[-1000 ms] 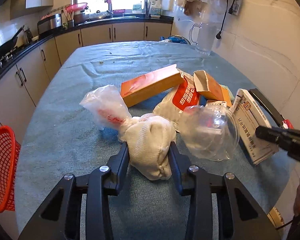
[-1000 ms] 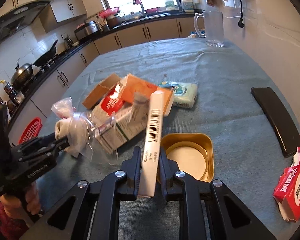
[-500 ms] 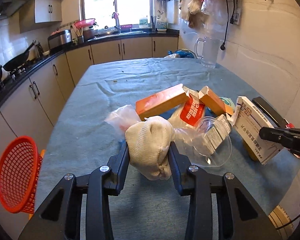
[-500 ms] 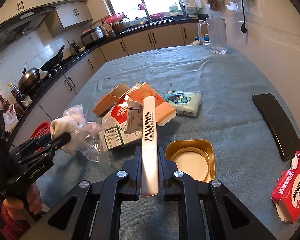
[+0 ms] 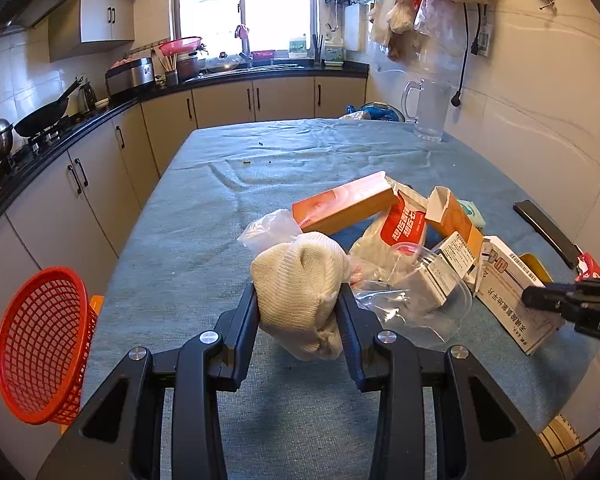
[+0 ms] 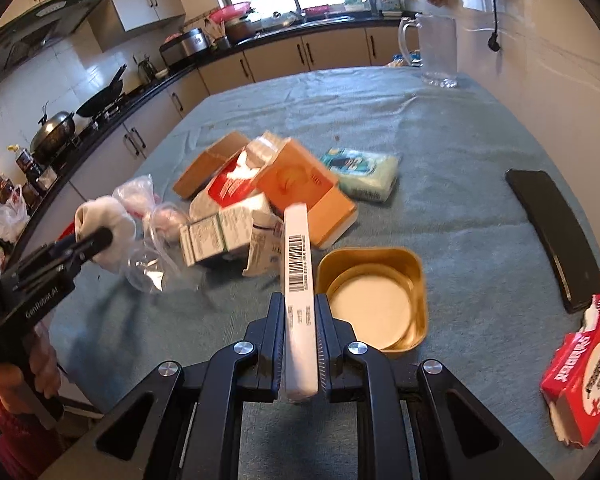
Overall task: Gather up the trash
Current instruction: 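Carry the cloth bundle and white box with both tools over the red basket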
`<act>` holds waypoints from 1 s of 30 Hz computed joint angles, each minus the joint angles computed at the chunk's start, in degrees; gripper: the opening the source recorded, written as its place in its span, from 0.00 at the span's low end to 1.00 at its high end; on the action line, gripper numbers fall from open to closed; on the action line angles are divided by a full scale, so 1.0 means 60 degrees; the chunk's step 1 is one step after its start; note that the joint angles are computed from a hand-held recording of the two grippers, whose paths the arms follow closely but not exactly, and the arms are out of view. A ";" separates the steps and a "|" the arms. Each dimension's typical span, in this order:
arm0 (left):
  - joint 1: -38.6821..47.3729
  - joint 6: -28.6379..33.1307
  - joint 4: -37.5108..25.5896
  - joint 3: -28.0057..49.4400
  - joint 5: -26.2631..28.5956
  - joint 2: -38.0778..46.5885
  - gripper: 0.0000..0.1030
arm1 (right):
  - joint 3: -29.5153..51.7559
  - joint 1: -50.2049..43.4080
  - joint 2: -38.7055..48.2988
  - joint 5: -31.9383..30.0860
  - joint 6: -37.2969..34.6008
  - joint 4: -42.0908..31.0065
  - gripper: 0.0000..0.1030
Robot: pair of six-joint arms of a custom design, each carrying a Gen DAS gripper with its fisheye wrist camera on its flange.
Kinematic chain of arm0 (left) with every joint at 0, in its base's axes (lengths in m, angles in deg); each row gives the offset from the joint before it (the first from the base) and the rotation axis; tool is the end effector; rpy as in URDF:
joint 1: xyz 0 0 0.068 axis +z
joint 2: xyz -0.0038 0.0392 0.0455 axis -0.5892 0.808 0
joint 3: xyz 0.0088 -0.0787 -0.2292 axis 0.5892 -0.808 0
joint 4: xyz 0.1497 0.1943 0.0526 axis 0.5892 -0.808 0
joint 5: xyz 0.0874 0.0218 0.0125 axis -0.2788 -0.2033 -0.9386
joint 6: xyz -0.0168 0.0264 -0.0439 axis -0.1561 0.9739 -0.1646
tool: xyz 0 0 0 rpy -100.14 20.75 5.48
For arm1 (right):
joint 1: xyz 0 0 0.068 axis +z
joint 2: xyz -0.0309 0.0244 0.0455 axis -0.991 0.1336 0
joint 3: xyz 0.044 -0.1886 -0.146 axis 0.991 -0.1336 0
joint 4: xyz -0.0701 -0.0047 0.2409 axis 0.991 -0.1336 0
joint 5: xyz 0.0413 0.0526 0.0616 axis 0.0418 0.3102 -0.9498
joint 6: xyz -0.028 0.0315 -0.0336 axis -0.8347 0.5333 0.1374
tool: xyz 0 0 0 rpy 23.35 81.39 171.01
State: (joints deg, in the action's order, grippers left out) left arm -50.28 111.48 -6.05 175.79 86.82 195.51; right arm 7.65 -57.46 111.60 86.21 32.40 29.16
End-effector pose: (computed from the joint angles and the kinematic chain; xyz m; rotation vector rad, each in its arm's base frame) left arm 0.4154 -0.1206 0.2176 0.9639 2.1061 -0.4308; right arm 0.2298 0.0917 0.2018 0.7225 2.3462 0.0826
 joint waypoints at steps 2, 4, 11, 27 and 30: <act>-0.0006 -0.0019 0.0019 -0.0004 -0.0017 -0.0007 0.35 | 0.0091 0.0138 0.0175 0.0154 -0.0046 -0.0049 0.15; 0.0014 -0.0013 0.0069 -0.0021 -0.0021 -0.0016 0.35 | 0.0181 0.0355 0.0163 0.0501 -0.0019 -0.0240 0.14; 0.0149 -0.0170 0.0233 -0.0146 0.0120 -0.0175 0.35 | 0.0351 0.0784 -0.0562 0.1406 0.0235 -0.0773 0.14; 0.0498 -0.0513 0.0883 -0.0544 0.0173 -0.0817 0.35 | 0.1136 0.1241 -0.0114 0.1614 -0.0184 0.0082 0.14; 0.0630 -0.0582 0.0851 -0.0395 0.0230 -0.0741 0.35 | 0.1443 0.1195 0.0258 0.1429 -0.0358 0.0307 0.14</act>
